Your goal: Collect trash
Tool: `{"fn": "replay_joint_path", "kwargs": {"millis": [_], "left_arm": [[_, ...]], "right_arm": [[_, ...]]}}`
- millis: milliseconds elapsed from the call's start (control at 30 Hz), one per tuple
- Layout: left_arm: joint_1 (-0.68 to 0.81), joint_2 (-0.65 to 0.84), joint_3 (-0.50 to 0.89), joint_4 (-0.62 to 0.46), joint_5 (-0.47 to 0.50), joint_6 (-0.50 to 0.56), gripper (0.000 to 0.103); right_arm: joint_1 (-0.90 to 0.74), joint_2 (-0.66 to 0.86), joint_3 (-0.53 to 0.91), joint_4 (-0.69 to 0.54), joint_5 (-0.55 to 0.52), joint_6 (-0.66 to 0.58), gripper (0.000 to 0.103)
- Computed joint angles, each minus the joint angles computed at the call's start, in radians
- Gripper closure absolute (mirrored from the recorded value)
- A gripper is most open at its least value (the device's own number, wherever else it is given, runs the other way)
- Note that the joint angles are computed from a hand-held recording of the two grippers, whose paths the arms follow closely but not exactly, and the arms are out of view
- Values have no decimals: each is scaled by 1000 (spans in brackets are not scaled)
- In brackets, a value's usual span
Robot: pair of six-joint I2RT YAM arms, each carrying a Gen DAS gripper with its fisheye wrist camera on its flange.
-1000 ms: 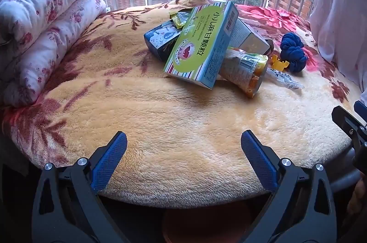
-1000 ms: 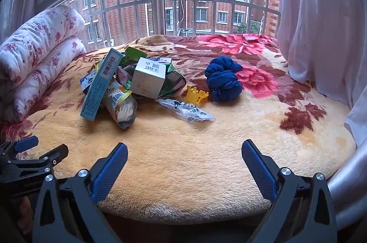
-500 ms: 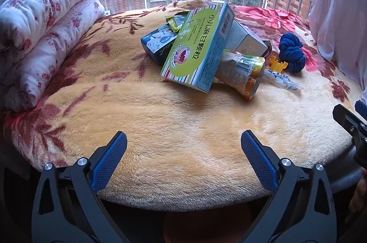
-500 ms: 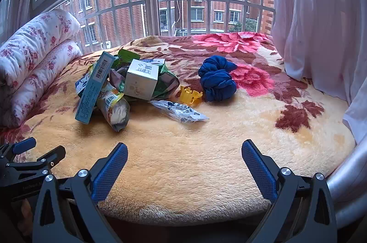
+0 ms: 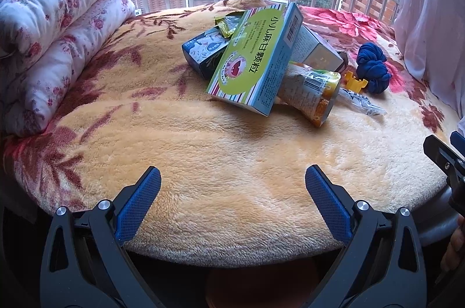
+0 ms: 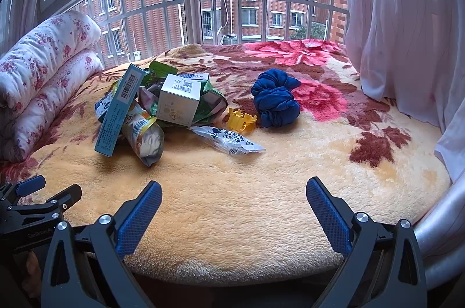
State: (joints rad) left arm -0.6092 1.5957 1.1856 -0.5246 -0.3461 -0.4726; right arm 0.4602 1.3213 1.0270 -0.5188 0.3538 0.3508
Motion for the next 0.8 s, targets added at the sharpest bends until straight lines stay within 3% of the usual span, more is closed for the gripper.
{"fn": "replay_joint_path", "kwargs": {"millis": [800], "left_arm": [[1,10,12,-14,4,-2,6]], "right_arm": [[-23,1,-8,8,-20,2,5]]}}
